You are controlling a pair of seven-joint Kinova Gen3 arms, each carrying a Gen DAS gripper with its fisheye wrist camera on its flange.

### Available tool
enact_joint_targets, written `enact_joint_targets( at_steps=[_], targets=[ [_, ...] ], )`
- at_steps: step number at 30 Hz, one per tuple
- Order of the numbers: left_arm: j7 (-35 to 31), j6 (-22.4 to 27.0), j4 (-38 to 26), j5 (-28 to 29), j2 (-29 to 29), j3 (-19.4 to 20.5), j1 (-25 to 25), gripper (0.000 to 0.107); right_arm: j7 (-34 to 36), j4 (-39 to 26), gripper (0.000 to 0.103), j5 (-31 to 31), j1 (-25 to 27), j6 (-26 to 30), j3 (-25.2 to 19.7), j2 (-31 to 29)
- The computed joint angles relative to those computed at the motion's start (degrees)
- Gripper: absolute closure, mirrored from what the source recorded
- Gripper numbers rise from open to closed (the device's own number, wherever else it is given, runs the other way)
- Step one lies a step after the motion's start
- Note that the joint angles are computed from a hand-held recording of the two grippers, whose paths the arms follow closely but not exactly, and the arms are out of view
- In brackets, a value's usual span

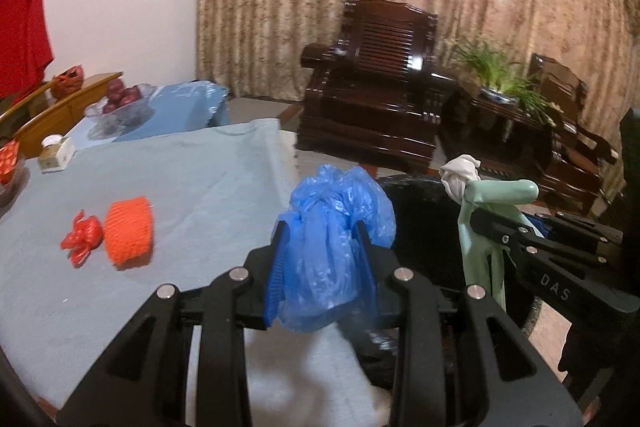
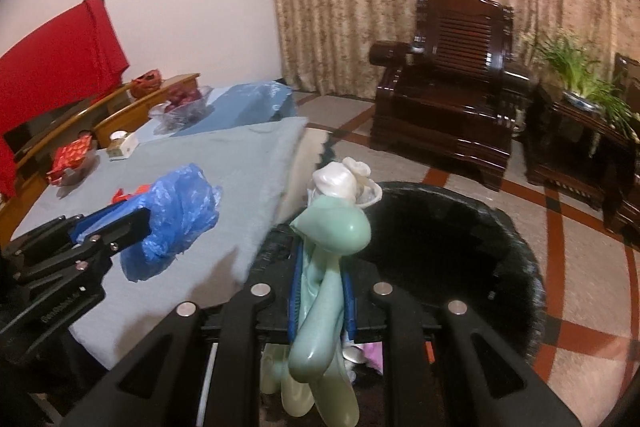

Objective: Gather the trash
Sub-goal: 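Carry glove and blue bag over the bin and open both tools to drop them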

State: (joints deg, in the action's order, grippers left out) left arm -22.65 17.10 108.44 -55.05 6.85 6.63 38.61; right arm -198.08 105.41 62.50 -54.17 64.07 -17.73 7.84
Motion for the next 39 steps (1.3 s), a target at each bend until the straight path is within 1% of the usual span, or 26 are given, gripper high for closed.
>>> enact_joint_targets(
  at_steps=[2,5,7,12,18,22,26,29,30,31,32,35,36,37,38,39],
  targets=[
    [-0.1,-0.4,-0.7,-0.3,0.7,0.3,0.5,0.076,-0.8,1.1,0.086,-0.6,0.1,0.8,0.0,-0.8],
    [-1.8,-1.2,-1.7,1.2,2.1,0.2,1.3,0.076,-1.9,2.9,0.086,-1.4,0.7,1.6,-0.4,-2.1],
    [-2.9,-1.8,-2.5,2.0,3.1,-0.6,2.5,0.076,-2.5,4.2,0.086,-1.9,1.5,1.8,-0.7,-2.9],
    [-8.2,-2.8,-4.8,6.7,5.9,-1.4,3.9,0.076,-3.6,6.4,0.086,-3.0,3.2,1.8,-1.4,-4.0],
    [-10.2,-4.3,-6.7,8.7,9.0,-6.5,9.0,0.076,-4.5,8.1,0.086,-3.9,4.6,1.4,-1.8,-4.4],
    [-12.7,-4.3,-8.4,11.7,10.8,-8.6,10.8,0.076,-4.5,8.5,0.086,-4.0,5.5,0.9,-1.5,-4.4],
    [-16.6,-4.4,-10.0,15.4,12.2,-8.9,11.0,0.076,-4.5,9.1,0.085,-4.2,6.3,0.3,-1.2,-4.4],
    [-21.6,-4.1,-11.3,19.6,13.4,-6.2,8.3,0.074,-4.5,9.7,0.085,-4.2,7.1,-0.4,-0.9,-4.5],
    [-23.6,-4.0,-11.7,21.2,13.8,-4.7,6.9,0.072,-4.4,9.8,0.083,-4.2,7.3,-0.6,-0.8,-4.4],
    [-25.1,-3.8,-12.1,22.5,14.1,-3.8,6.1,0.067,-4.3,9.8,0.078,-4.3,7.5,-0.6,-0.7,-4.4],
    [-26.5,-3.7,-12.3,23.8,14.4,-3.1,5.4,0.061,-4.4,9.8,0.075,-4.4,7.6,-0.2,-0.7,-4.2],
    [-28.5,-4.7,-11.7,25.9,14.2,-4.4,5.9,0.052,-4.9,10.1,0.065,-4.6,7.7,0.6,-0.6,-4.1],
    [-28.7,-5.0,-11.6,26.4,14.1,-5.4,6.6,0.049,-5.1,10.0,0.055,-4.7,7.6,1.3,-0.7,-4.0],
    [-28.8,-5.4,-11.3,26.8,13.9,-6.5,7.4,0.042,-5.4,10.0,0.047,-4.7,7.5,1.9,-0.8,-3.9],
    [-28.8,-6.0,-10.9,27.2,13.7,-8.0,8.5,0.035,-5.7,9.8,0.042,-4.7,7.1,2.9,-0.9,-3.7],
    [-28.7,-6.9,-10.1,27.6,13.2,-9.5,9.3,0.031,-5.9,9.6,0.031,-4.6,6.9,3.7,-1.0,-3.5]
  ],
)
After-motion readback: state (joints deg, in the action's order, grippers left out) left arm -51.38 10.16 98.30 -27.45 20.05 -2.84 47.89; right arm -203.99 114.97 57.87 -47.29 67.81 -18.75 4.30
